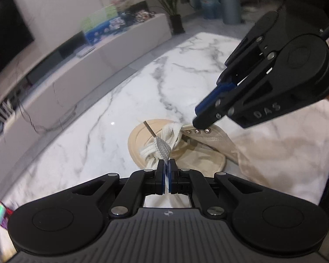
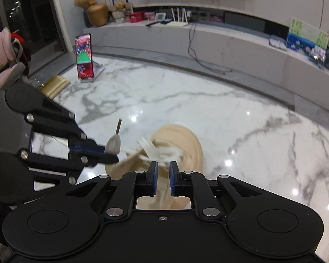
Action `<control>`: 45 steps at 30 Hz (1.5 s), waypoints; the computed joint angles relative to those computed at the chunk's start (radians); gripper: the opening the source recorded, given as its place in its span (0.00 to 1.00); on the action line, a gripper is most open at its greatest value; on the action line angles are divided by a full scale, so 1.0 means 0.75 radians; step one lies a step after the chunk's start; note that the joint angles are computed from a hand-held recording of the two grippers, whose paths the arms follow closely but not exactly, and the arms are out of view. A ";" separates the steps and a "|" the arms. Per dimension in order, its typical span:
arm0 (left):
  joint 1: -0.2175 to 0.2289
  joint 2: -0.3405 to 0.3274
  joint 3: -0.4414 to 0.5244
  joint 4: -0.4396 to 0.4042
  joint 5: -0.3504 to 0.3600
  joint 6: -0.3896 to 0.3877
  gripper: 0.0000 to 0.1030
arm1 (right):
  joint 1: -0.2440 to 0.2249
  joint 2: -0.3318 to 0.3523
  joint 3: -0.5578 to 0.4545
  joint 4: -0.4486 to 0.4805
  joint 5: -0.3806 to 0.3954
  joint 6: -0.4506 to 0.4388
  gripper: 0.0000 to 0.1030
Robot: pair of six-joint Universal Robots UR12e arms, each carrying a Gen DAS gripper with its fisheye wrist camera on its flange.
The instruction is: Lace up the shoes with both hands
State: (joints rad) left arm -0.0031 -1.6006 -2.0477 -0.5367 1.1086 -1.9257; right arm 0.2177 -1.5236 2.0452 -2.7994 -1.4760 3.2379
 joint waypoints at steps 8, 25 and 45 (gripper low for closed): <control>-0.077 -0.037 -0.040 0.162 0.153 0.203 0.02 | -0.038 -0.001 0.034 -0.020 0.068 0.027 0.10; -0.263 -0.118 -0.067 0.360 0.601 0.549 0.01 | -0.131 -0.023 0.099 -0.063 0.247 0.065 0.08; -0.281 -0.179 -0.018 0.380 0.689 0.606 0.02 | -0.179 -0.018 0.128 -0.132 0.373 0.093 0.08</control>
